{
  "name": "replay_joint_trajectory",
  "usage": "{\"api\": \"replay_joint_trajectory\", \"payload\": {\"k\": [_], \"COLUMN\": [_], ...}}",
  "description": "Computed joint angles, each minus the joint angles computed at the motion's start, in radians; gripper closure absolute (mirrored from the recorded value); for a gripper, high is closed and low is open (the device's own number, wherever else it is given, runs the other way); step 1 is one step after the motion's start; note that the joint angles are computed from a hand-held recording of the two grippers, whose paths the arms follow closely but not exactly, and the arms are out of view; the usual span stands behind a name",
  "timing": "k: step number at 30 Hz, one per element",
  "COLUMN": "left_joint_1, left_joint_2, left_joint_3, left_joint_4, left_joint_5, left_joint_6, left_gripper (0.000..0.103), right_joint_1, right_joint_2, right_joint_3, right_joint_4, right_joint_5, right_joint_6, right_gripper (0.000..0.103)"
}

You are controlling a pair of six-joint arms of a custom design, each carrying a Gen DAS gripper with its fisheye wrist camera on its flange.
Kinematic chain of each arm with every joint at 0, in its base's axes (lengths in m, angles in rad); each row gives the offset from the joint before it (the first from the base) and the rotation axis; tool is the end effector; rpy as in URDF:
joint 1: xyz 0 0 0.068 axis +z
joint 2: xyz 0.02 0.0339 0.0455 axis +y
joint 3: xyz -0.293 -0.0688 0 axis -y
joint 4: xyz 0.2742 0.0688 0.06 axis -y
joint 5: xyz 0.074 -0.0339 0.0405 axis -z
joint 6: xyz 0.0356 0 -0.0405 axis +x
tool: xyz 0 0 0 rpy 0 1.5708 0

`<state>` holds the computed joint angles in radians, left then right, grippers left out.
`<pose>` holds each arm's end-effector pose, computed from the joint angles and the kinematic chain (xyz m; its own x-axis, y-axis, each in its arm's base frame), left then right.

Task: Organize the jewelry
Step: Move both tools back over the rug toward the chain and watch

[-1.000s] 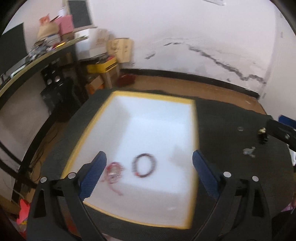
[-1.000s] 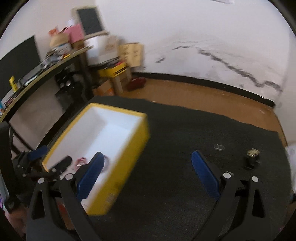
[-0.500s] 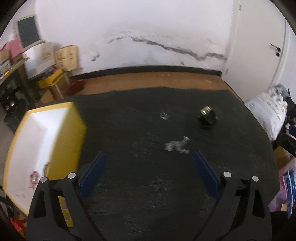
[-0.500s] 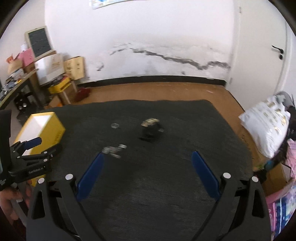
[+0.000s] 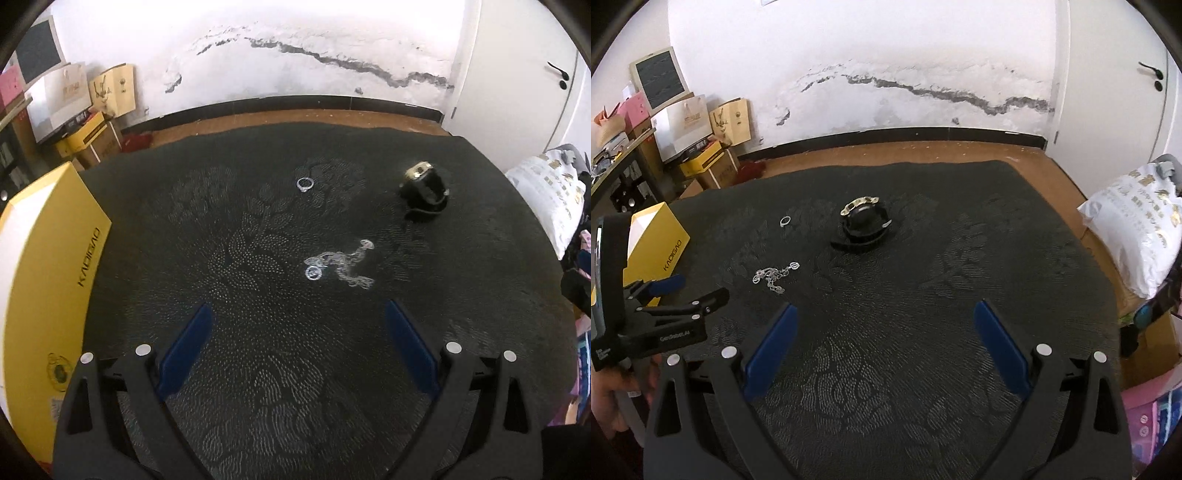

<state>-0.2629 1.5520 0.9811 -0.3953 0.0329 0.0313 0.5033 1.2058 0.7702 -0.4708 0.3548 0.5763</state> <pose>0.3279 -0.0895 0.2186 -0.7854 0.2438 -0.5690 0.3025 0.9531 -0.0093 0.2298 0.1124 0.2414 -0.7225 0.1855 -0.6660 0.1539 0.9823 0.1067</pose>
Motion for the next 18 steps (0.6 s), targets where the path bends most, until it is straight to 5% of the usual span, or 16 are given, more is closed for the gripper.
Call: {"api": "replay_joint_trajectory", "payload": {"k": [8,18], "left_joint_1": [0.066,0.052], "left_joint_2": [0.127,0.23], "left_joint_3": [-0.013,0.033], "left_joint_4": [0.116,0.184], "left_joint_5": [0.071,0.088], "left_joint_6": [0.048,0.089], "left_gripper": [0.012,0.012], "right_joint_1": [-0.031,-0.091], "right_joint_2": [0.129,0.293], "right_joint_3": [-0.047,-0.002], "right_joint_4": [0.204,0.299], "right_joint_5": [-0.044,-0.141], "right_joint_6": [-0.072,-0.124], "right_gripper": [0.011,0.011]}}
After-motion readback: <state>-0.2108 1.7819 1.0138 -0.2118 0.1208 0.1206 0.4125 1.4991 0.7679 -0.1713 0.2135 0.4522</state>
